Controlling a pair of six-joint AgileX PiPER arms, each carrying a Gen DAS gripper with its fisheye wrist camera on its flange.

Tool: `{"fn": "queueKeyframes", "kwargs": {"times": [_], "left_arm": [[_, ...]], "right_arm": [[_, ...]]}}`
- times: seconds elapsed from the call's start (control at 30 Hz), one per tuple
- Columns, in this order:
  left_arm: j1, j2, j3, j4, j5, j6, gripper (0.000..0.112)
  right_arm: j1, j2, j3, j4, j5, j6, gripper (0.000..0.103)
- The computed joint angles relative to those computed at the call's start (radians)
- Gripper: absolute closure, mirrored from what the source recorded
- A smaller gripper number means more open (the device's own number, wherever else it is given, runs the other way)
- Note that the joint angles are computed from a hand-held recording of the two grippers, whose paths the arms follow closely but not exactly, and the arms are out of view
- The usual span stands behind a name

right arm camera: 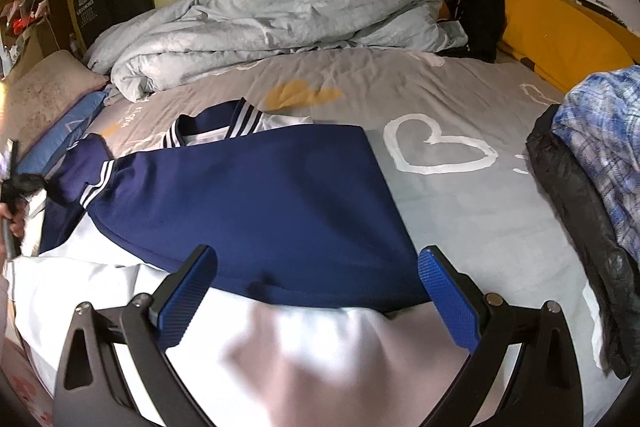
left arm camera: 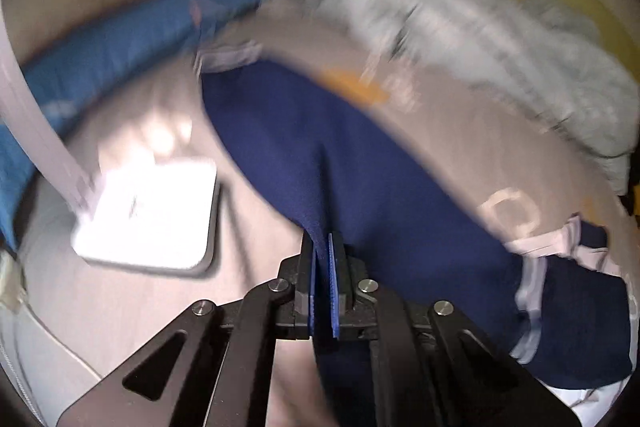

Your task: Fold large clothes

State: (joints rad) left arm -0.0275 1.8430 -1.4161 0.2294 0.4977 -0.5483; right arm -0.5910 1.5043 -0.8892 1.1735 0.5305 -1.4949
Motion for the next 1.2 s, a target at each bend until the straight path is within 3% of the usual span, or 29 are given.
{"fn": "queueKeyframes", "kwargs": {"times": [0.17,0.27,0.37,0.53,0.57,0.6,0.67,0.7,0.87,1.07,1.2], "left_arm": [[-0.178,-0.238,0.164,0.263,-0.084,-0.216,0.108],[-0.336,-0.325,0.225,0.392,-0.079,-0.343,0.108],[-0.507,-0.297,0.217,0.538,0.003,-0.501,0.108],[-0.635,-0.187,0.179,0.458,0.050,-0.466,0.101],[-0.661,-0.173,0.173,0.486,0.080,-0.492,0.083],[-0.685,-0.175,0.182,0.518,0.092,-0.529,0.055],[-0.720,-0.212,0.243,0.637,0.063,-0.658,0.039],[-0.737,-0.224,0.253,0.676,0.068,-0.695,0.039],[-0.766,-0.308,0.315,0.803,0.069,-0.826,0.029],[-0.646,-0.337,0.336,0.704,0.000,-0.774,0.029],[-0.594,-0.312,0.314,0.664,0.024,-0.709,0.029]], "right_arm": [[-0.030,-0.017,-0.004,0.007,0.042,0.009,0.002],[-0.033,-0.027,0.001,0.018,0.044,-0.001,0.002],[-0.029,-0.030,0.005,0.012,0.040,0.008,0.002],[-0.044,-0.040,0.002,-0.009,0.062,0.029,0.002],[-0.050,-0.045,0.003,-0.005,0.069,0.024,0.002],[-0.057,-0.048,0.004,0.000,0.077,0.017,0.002],[-0.064,-0.049,0.002,0.005,0.088,0.013,0.002],[-0.064,-0.050,0.003,0.007,0.089,0.014,0.002],[-0.054,-0.043,0.005,-0.006,0.084,0.022,0.002],[-0.044,-0.046,0.016,0.001,0.065,0.011,0.002],[-0.038,-0.040,0.013,-0.004,0.058,0.017,0.002]]}}
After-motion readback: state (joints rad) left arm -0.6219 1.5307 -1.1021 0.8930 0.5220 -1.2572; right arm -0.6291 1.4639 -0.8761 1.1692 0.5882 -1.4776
